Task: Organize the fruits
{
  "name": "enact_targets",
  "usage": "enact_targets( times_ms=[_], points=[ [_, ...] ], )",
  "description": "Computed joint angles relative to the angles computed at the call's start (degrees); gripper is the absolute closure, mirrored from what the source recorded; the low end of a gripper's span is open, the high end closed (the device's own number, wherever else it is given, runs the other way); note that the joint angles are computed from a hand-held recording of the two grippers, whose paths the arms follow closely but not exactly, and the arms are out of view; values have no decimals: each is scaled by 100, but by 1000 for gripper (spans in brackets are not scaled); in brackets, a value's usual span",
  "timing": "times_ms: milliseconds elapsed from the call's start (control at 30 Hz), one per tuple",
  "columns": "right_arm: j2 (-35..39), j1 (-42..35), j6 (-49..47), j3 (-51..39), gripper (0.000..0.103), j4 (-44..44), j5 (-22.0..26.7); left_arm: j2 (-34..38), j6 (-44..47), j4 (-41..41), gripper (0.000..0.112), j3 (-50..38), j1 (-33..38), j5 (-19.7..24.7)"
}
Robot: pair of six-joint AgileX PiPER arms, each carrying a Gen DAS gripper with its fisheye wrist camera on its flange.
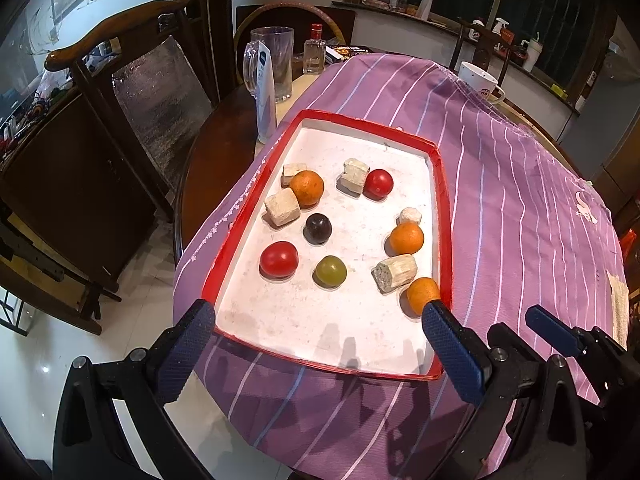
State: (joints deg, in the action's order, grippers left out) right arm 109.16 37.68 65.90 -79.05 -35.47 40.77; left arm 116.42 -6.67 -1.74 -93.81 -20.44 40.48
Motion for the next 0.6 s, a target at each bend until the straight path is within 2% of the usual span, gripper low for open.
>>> enact_targets(
  times_ms=[367, 600],
  points=[
    [-77, -47, -242, 272, 53, 201, -309, 1, -590, 495, 9, 79, -162, 33],
    [-362, -158, -208, 743, 53, 208, -585, 54, -935, 528, 9, -6, -301, 263]
  ],
)
